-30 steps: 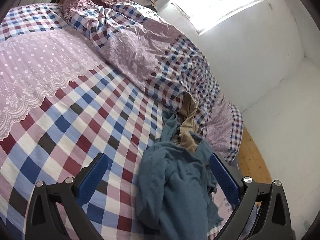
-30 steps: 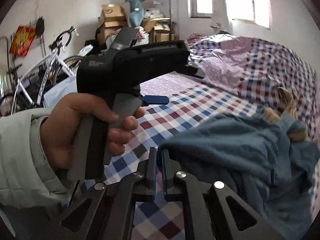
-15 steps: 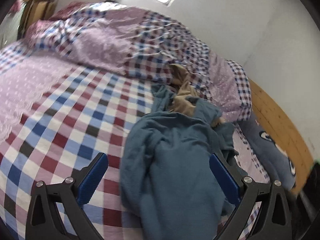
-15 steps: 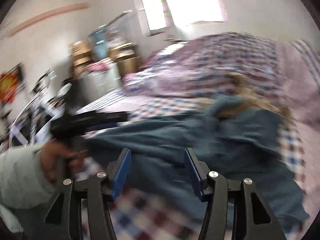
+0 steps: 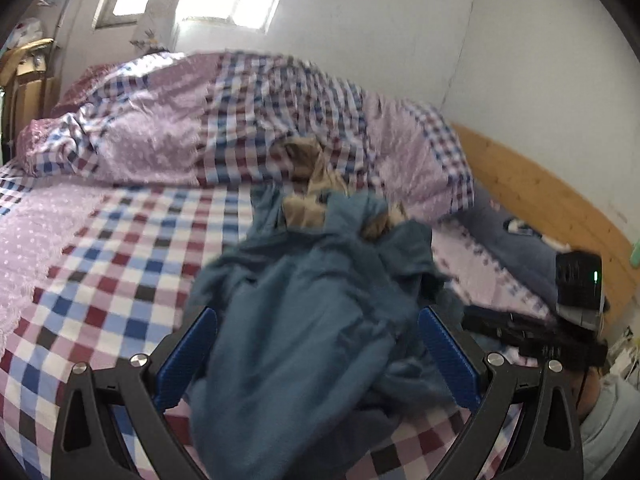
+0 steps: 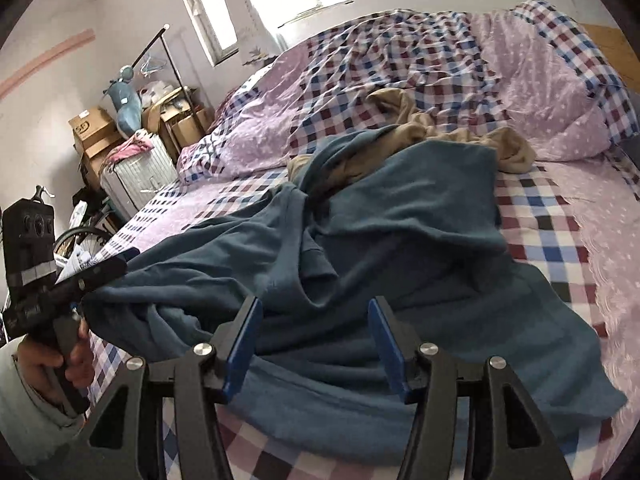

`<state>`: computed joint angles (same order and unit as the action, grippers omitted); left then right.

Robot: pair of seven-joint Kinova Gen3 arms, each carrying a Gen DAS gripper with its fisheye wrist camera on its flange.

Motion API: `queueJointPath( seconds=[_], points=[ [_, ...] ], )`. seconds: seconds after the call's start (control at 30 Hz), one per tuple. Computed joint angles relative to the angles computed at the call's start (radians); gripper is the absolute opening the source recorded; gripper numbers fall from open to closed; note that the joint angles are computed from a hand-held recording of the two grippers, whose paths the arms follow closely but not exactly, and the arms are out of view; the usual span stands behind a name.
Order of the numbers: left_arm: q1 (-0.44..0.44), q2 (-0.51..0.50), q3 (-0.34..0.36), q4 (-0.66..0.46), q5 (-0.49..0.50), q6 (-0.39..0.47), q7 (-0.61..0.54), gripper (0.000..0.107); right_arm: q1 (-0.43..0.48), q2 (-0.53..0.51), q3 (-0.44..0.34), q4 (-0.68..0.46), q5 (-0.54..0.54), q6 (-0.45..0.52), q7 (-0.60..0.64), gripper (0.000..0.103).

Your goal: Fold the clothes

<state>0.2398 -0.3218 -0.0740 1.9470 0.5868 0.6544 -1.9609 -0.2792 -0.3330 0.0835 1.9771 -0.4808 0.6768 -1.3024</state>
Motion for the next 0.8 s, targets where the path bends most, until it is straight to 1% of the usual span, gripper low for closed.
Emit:
queueJointPath(
  seconds=[0.07,0.1,0.13,0.23,0.27,0.37,0.43,0.53,0.57,0.6,0.63,0.67,0.77,0.8],
  points=[
    [-0.011,0.009,0.019,-0.004,-0.03,0.017,0.018,0.094,-0.008,0.024,-0.001,-0.011,-0.004,-0.01,0.009,0.06],
    [-0.019,0.014,0.03,-0.009,-0.048,0.028,0.032,0.087,-0.022,0.042,0.009,-0.025,-0.011,-0.005,0.025,0.06],
    [-0.025,0.02,0.033,-0.014,-0.061,0.043,0.042,0.08,-0.018,0.063,0.0,-0.045,-0.002,0.01,0.036,0.06],
    [-0.045,0.038,0.032,-0.028,-0.085,0.095,0.057,0.067,0.006,0.147,-0.04,-0.126,0.048,0.067,0.064,0.06],
    [-0.04,0.046,0.011,-0.029,-0.071,0.116,0.045,0.066,0.008,0.178,-0.039,-0.154,0.048,0.092,0.072,0.06],
    [-0.052,0.062,-0.028,-0.027,-0.017,0.162,-0.012,0.051,0.037,0.264,-0.043,-0.232,0.003,0.17,0.128,0.06],
    [-0.072,0.067,-0.033,-0.026,0.005,0.179,-0.031,0.034,0.062,0.319,-0.055,-0.287,-0.022,0.224,0.154,0.06],
    [-0.101,0.076,-0.053,-0.023,0.062,0.202,-0.065,0.024,0.09,0.379,-0.094,-0.372,-0.031,0.312,0.178,0.057],
    [-0.112,0.076,-0.054,-0.018,0.079,0.2,-0.07,0.023,0.101,0.396,-0.116,-0.398,-0.025,0.333,0.178,0.047],
    [-0.124,0.075,-0.055,-0.012,0.093,0.193,-0.073,0.021,0.095,0.396,-0.128,-0.411,-0.003,0.337,0.169,0.026],
    [-0.134,0.072,-0.051,-0.008,0.101,0.186,-0.074,0.02,0.089,0.393,-0.143,-0.422,0.024,0.336,0.155,0.013],
    [-0.141,0.072,-0.05,-0.008,0.108,0.184,-0.075,0.02,0.081,0.392,-0.156,-0.433,0.05,0.335,0.141,0.007],
    [-0.158,0.069,-0.054,-0.002,0.14,0.169,-0.077,0.021,0.05,0.376,-0.182,-0.463,0.119,0.322,0.095,0.006],
    [-0.162,0.069,-0.061,-0.001,0.156,0.171,-0.077,0.021,0.048,0.372,-0.187,-0.474,0.123,0.316,0.082,0.006]
  ],
)
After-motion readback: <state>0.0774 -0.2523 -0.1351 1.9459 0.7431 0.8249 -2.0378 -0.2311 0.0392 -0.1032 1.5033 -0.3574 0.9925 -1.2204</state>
